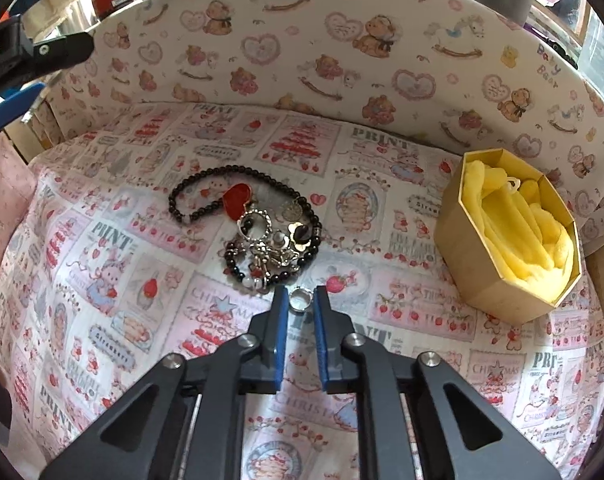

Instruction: Organize jewelry

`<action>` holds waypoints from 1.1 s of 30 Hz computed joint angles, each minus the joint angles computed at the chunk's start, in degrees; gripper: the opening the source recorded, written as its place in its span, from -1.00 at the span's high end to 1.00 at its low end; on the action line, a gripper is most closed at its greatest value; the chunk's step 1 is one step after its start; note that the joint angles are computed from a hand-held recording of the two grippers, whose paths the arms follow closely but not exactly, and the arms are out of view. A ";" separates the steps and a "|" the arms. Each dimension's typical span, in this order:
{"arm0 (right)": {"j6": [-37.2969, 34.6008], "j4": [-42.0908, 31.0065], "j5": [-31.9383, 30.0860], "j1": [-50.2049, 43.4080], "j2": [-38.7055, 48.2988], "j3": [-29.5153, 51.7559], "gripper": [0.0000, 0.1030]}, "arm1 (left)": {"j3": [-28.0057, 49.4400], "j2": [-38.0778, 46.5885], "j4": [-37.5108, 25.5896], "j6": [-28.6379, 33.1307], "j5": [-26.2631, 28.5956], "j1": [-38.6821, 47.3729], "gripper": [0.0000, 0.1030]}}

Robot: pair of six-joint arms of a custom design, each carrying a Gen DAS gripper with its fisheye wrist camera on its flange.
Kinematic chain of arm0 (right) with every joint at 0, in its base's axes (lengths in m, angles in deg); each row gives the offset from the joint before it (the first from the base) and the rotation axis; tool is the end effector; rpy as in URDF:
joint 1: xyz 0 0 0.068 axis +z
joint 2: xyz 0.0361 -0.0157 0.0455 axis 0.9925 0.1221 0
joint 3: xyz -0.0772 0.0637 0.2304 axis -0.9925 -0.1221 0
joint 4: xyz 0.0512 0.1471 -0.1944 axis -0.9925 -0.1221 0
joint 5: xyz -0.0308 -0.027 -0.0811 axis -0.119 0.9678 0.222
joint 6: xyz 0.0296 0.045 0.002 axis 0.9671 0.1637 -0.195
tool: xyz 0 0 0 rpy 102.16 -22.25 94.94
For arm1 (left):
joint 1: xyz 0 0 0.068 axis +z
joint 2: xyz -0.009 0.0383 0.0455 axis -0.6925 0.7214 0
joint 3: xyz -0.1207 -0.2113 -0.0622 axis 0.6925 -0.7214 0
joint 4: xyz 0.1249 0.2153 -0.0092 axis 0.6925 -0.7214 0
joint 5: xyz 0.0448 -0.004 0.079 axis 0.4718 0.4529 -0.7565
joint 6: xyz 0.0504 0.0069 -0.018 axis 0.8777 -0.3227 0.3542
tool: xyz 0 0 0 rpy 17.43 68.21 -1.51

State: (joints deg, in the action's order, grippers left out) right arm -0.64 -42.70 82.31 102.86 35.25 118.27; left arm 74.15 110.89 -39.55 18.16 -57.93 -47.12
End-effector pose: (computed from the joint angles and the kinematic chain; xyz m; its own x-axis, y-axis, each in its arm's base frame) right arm 0.3019 0.1065 0.0841 -0.8724 -0.1496 -0.4653 -0.1759 0.9843 0.0134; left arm 0.3201 -0.0180 0.1396 -0.5774 -0.1583 -0.8010 -0.0643 0.9868 -0.1486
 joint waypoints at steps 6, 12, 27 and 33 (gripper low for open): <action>-1.79 0.24 -5.21 -4.84 -7.64 -4.99 0.78 | -0.37 -0.34 0.28 0.82 -0.77 -0.90 -0.28; -6.21 -0.72 -10.71 -13.44 -18.71 -8.66 0.78 | -1.30 -1.06 1.01 1.31 -2.18 -2.72 -0.28; -6.67 6.17 -22.53 -32.59 -21.88 -10.04 0.78 | -7.93 -5.54 8.58 0.50 2.24 -7.65 -0.28; -6.89 3.26 -28.73 -38.74 -18.93 -7.15 0.78 | -11.58 -14.04 9.44 3.22 -6.30 -17.82 0.15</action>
